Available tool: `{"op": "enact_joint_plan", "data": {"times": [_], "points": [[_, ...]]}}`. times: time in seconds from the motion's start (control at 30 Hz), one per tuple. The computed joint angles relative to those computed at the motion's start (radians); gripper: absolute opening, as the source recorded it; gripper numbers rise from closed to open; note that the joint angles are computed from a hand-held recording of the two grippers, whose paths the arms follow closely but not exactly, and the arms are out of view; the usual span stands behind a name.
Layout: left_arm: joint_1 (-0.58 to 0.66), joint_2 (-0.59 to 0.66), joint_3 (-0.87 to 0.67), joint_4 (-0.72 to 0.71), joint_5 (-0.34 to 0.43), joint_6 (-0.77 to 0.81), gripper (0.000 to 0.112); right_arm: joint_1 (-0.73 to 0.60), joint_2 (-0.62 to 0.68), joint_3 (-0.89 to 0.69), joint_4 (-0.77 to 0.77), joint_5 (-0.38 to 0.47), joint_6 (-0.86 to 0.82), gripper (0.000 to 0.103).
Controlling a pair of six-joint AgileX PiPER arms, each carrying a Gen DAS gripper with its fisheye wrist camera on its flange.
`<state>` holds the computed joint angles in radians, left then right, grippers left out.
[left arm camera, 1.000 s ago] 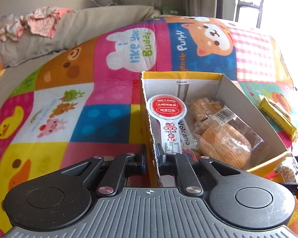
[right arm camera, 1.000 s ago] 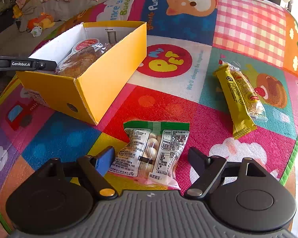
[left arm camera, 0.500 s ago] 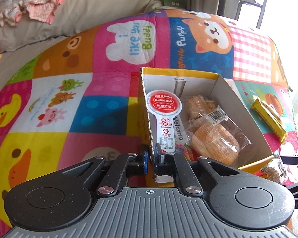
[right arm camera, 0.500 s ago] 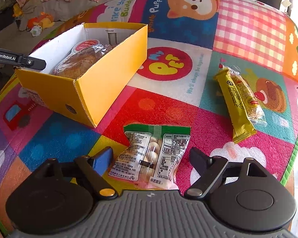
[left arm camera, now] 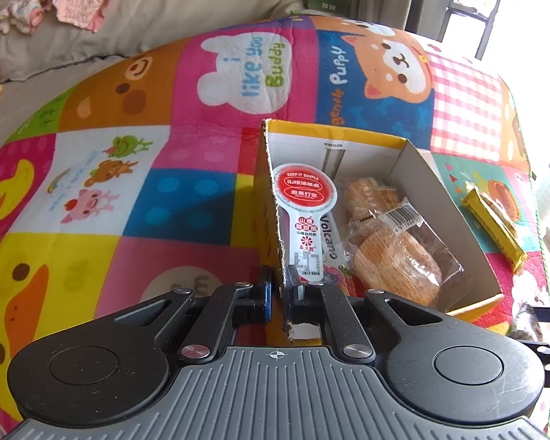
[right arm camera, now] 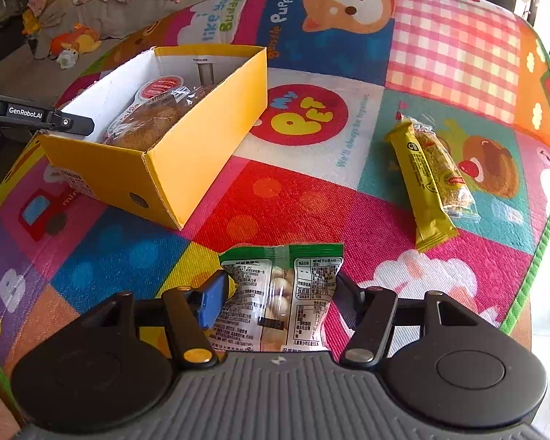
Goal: Organize objects
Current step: 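Lower the right gripper onto the snack ball bag and grasp it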
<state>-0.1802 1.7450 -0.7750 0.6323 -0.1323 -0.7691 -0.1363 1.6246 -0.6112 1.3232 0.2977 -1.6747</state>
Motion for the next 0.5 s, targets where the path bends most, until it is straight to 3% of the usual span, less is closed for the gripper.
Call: {"op": "enact_joint_plan", "data": {"times": [0.2,0.37,0.5], "points": [[-0.003,-0.002,0.002,-0.017,0.0,0.017,0.009,-0.081,-0.138,0.025,-0.235,0.068,0.202,0.062],[0.003,-0.002,0.007,0.017,-0.014,-0.02,0.009,-0.195,-0.263,-0.053,-0.356,0.342,0.348,0.062],[0.015,-0.003,0.01,0.094,-0.027,-0.095,0.01,-0.177,-0.357,-0.104,-0.344,0.437,0.389,0.062]]}}
